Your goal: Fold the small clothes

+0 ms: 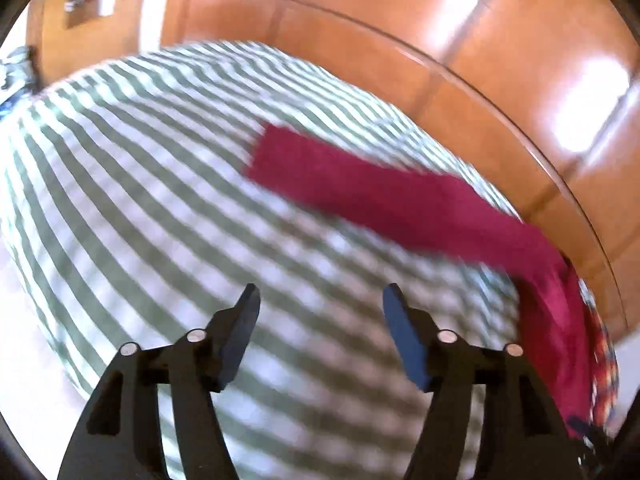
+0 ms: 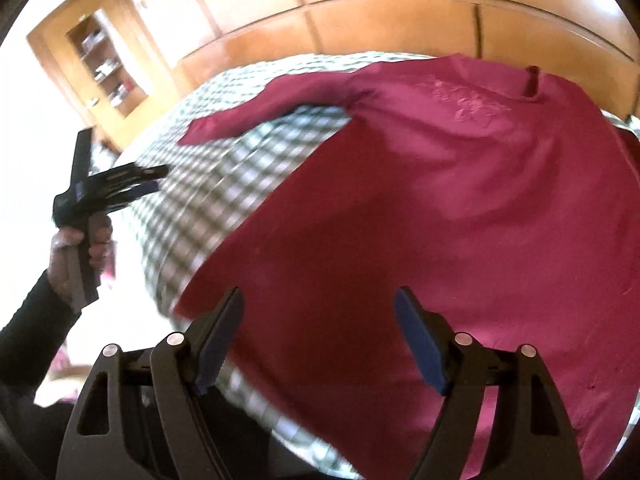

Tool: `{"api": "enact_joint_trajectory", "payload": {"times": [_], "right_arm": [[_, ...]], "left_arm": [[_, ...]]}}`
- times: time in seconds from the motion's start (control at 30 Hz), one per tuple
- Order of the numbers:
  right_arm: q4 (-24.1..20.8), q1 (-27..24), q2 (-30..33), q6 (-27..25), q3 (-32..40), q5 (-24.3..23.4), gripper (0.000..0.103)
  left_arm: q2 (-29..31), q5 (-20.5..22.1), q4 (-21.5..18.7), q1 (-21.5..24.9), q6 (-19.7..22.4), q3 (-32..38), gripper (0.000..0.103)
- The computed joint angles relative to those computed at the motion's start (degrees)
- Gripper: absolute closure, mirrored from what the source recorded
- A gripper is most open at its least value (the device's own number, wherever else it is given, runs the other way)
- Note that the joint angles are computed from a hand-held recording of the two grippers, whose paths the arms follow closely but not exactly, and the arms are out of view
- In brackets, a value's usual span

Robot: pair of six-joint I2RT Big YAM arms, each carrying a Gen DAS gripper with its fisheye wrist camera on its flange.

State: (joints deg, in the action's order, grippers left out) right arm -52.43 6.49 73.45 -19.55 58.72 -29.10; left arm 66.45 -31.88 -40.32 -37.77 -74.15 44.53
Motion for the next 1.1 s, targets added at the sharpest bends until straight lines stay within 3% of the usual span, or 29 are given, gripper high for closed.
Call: {"api": "enact_joint_trajectory", "payload": {"times": [0.13, 0.3, 0.33, 0.4, 0.47, 0.6, 0.7, 0.8, 0.93, 1.0, 1.1], "right_arm": [[2.4, 2.1, 2.5, 4.3, 1.2, 1.1, 0.026], [2.9, 3.7, 4.3, 5.1, 2.7, 2.3, 0.026], [2.8, 4.0, 4.7, 5.1, 3.2, 2.5, 0.026], [2.6, 4.6, 5.9, 4.4, 4.6, 4.1, 0.026], [3.1, 5.2, 7.2, 4.3, 6.3, 5.9, 0.026], [4.9, 4.7, 10.7, 3.9, 11.9, 7.7, 0.026], [5.9, 4.0, 16.3, 4.5, 19.7, 9.1, 0.026], [4.3, 4.2, 24.6, 5.8, 30.8, 11.2, 0.030], [-1.9, 6.3, 37.8, 6.8, 48.5, 15.4, 0.038], [-2.4, 7.7, 41.9, 5.5, 53.9, 19.4, 0.038], [-9.4, 10.0, 50.7, 3.2, 66.9, 21.9, 0.038]], "left_arm": [[0.1, 1.5, 1.4, 9.0, 6.4, -0.6, 0.036], [5.1, 6.0, 5.4, 16.7, 14.2, 1.4, 0.038], [5.8, 7.5, 6.3, 17.8, 16.0, 1.7, 0.042], [8.1, 10.9, 6.9, 19.3, 19.5, 3.2, 0.084], [8.9, 10.3, 6.3, 19.3, 20.9, 4.3, 0.091], [0.2, 5.9, 10.8, 17.5, 20.1, 2.6, 0.091], [-3.5, 1.2, 10.4, 15.7, 22.5, 3.6, 0.091], [-4.9, -0.4, 10.3, 14.6, 24.6, 4.9, 0.091], [-4.9, -2.4, 10.0, 12.9, 26.2, 6.5, 0.092], [-4.7, -2.4, 9.7, 12.6, 26.2, 6.6, 0.092], [-4.6, -2.0, 8.3, 12.2, 25.5, 6.6, 0.092]]}}
